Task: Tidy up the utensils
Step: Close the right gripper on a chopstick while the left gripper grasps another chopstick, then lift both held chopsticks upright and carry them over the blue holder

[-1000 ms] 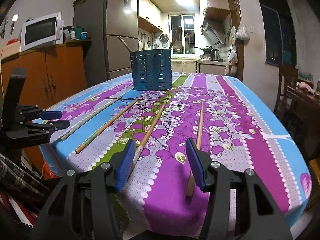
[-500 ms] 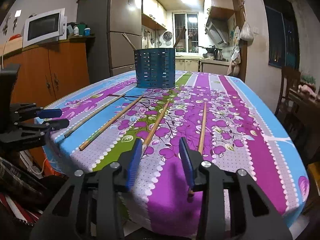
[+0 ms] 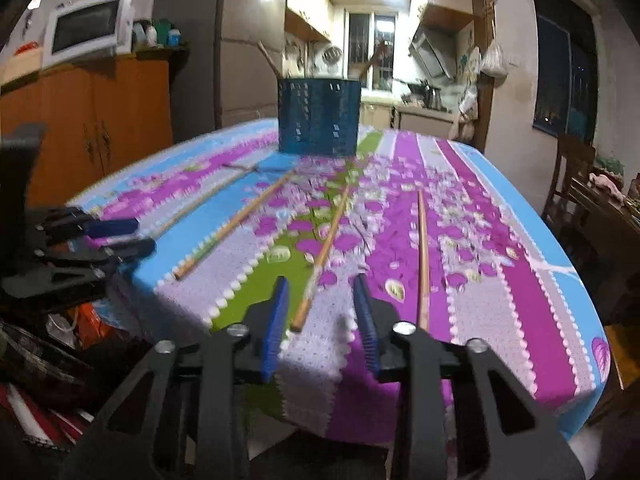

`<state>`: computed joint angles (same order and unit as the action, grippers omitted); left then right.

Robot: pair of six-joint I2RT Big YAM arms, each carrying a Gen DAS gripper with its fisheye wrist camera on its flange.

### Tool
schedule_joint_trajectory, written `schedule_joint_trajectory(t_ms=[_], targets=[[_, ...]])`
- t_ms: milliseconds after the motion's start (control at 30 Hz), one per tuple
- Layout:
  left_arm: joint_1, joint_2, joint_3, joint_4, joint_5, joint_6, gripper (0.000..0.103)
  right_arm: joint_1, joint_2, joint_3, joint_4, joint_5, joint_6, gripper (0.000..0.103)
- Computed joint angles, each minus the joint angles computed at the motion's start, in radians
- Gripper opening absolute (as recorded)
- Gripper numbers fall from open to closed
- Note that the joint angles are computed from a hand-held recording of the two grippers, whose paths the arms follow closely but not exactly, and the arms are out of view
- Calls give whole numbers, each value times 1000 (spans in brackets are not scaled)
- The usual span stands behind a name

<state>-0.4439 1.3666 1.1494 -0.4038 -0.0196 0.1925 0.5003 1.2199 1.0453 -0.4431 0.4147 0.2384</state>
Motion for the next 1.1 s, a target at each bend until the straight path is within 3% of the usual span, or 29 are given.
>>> schedule_joint_trajectory(t_ms=[200, 267, 333, 400, 767, 867, 933, 1100], targets=[[2, -15, -47, 81, 4, -27, 40, 10, 8, -3, -2, 13, 18, 16], [10, -19, -58, 96, 37, -48, 34, 12, 12, 0, -9, 3, 24, 5], [16, -20, -61, 102, 68, -52, 17, 17, 16, -1, -8, 16, 35, 5], [23, -18, -63, 111, 80, -62, 14, 16, 18, 2, -11, 19, 48, 5], [51, -17, -69, 127, 149, -63, 14, 26, 36, 20, -42, 58, 111, 8], [58, -19, -77, 141, 168, -73, 12, 30, 34, 7, -16, 68, 133, 5], [63, -17, -73, 139, 171, -80, 8, 33, 34, 6, -14, 77, 136, 5], [73, -29, -67, 138, 158, -80, 7, 41, 26, 17, 0, 106, 102, 5]])
